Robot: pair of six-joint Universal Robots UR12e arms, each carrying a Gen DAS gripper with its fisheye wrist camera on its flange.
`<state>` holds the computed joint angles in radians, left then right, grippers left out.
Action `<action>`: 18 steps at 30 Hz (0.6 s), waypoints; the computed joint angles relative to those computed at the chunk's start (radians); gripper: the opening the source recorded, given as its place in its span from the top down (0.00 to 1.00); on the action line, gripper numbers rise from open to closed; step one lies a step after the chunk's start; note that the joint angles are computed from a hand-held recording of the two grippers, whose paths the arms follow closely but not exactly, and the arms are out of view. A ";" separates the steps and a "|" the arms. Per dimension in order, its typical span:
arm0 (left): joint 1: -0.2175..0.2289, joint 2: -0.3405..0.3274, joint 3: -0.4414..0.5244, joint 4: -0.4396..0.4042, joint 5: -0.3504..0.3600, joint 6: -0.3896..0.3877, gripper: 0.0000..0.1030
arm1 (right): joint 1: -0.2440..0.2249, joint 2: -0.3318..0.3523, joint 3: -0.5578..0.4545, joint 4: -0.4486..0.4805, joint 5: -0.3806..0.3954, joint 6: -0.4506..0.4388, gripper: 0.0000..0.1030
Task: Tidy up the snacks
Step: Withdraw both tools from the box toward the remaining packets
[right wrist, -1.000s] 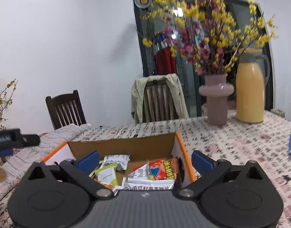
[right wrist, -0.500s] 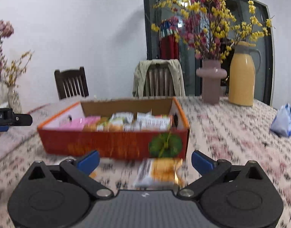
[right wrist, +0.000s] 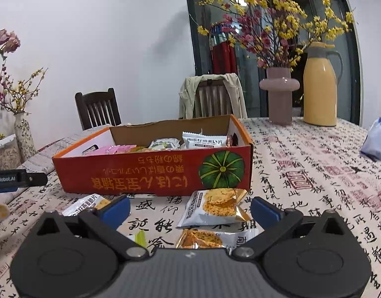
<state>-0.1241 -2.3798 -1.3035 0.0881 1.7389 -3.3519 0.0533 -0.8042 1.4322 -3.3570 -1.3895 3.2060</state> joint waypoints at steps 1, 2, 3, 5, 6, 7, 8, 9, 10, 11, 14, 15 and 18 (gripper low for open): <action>0.003 0.001 -0.001 -0.001 -0.016 -0.002 0.00 | -0.001 0.000 -0.001 0.004 0.004 0.003 0.00; 0.004 0.001 -0.002 -0.003 -0.025 -0.004 0.00 | -0.001 0.001 -0.002 0.007 0.005 0.004 0.00; 0.005 0.001 -0.002 -0.007 -0.032 -0.006 0.00 | -0.001 0.001 -0.003 0.008 0.005 0.006 0.00; 0.008 0.001 0.000 -0.015 -0.054 -0.001 0.00 | -0.001 0.001 -0.004 0.013 0.002 0.009 0.00; 0.009 0.001 0.001 -0.017 -0.060 0.002 0.00 | -0.001 0.001 -0.004 0.014 0.001 0.011 0.00; 0.008 0.001 0.001 -0.016 -0.058 0.004 0.00 | -0.001 0.001 -0.004 0.015 0.000 0.015 0.00; 0.008 0.000 0.000 -0.014 -0.059 0.006 0.00 | -0.002 0.001 -0.004 0.015 0.001 0.020 0.00; 0.009 0.000 0.000 -0.012 -0.064 0.006 0.00 | -0.002 0.001 -0.004 0.014 0.002 0.025 0.00; 0.010 0.001 -0.002 -0.009 -0.071 0.001 0.00 | -0.003 0.001 -0.003 0.014 0.002 0.030 0.00; 0.012 0.001 -0.003 -0.006 -0.078 -0.006 0.00 | -0.003 0.001 -0.003 0.013 0.001 0.035 0.00; 0.020 0.003 -0.004 -0.018 -0.101 -0.033 0.00 | -0.001 0.000 0.000 0.007 -0.018 0.040 0.00; 0.022 0.004 -0.003 -0.026 -0.107 -0.038 0.00 | 0.001 -0.002 0.001 0.013 -0.028 0.035 0.00; 0.024 0.005 -0.002 -0.036 -0.115 -0.046 0.00 | 0.008 -0.013 -0.001 0.070 -0.069 0.014 0.00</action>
<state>-0.1005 -2.3748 -1.3059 0.0516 1.6235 -3.3975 0.0613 -0.8171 1.4310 -3.2870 -1.4587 3.2200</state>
